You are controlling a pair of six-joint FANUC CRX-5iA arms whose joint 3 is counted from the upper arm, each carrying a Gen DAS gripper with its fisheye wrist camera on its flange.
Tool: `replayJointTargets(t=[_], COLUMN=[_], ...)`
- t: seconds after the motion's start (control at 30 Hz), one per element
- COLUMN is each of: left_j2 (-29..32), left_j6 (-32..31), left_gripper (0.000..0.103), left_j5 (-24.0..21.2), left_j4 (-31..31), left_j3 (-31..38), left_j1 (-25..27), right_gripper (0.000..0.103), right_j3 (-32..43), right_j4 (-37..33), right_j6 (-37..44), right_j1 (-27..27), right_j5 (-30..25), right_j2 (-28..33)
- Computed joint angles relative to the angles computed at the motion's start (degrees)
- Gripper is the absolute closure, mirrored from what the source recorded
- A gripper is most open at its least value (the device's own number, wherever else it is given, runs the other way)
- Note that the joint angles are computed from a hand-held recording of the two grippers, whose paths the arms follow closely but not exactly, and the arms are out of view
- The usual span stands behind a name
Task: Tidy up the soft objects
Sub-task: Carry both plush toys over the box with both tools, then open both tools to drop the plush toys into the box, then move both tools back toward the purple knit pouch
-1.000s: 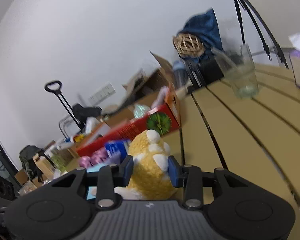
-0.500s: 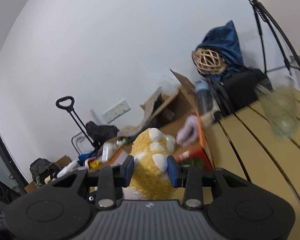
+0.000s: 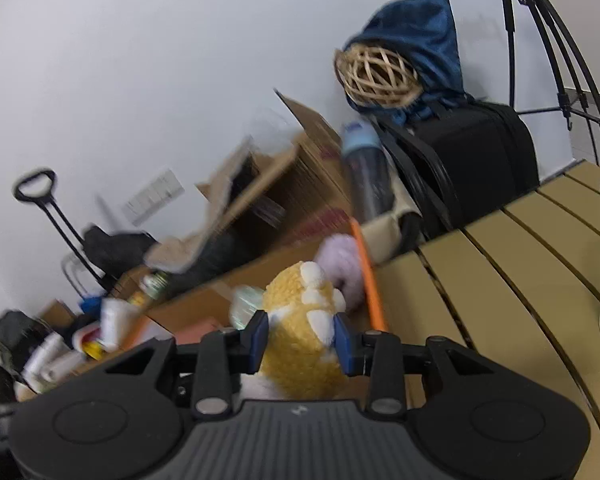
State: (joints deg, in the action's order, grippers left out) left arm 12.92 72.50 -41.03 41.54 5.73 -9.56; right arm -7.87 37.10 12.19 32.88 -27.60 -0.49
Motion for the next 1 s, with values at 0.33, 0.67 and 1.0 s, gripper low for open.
replayJointTargets(t=[0.33,0.67,1.0], left_j2=[-11.3,-41.6,-67.9], left_j6=[-7.3,-12.4,-11.6], left_gripper=[0.034,0.018,0.016], left_j5=[4.5,11.7,-1.1], left_j4=[2.7,-1.0,-4.9], left_j3=[-9.7,-33.3,-47.4], left_j1=[1.4,9.1,28.5], right_gripper=[0.07,0.057,0.056], right_j3=[-7.3,-16.5,-24.5], right_j4=[20.0,21.7,27.0], right_j6=[-6.9,-0.5,-13.7], right_j1=[4.1,20.2,46.2], right_j5=[-6.3,-14.6,-38.7], right_j2=[-5.8,-23.1,-30.4])
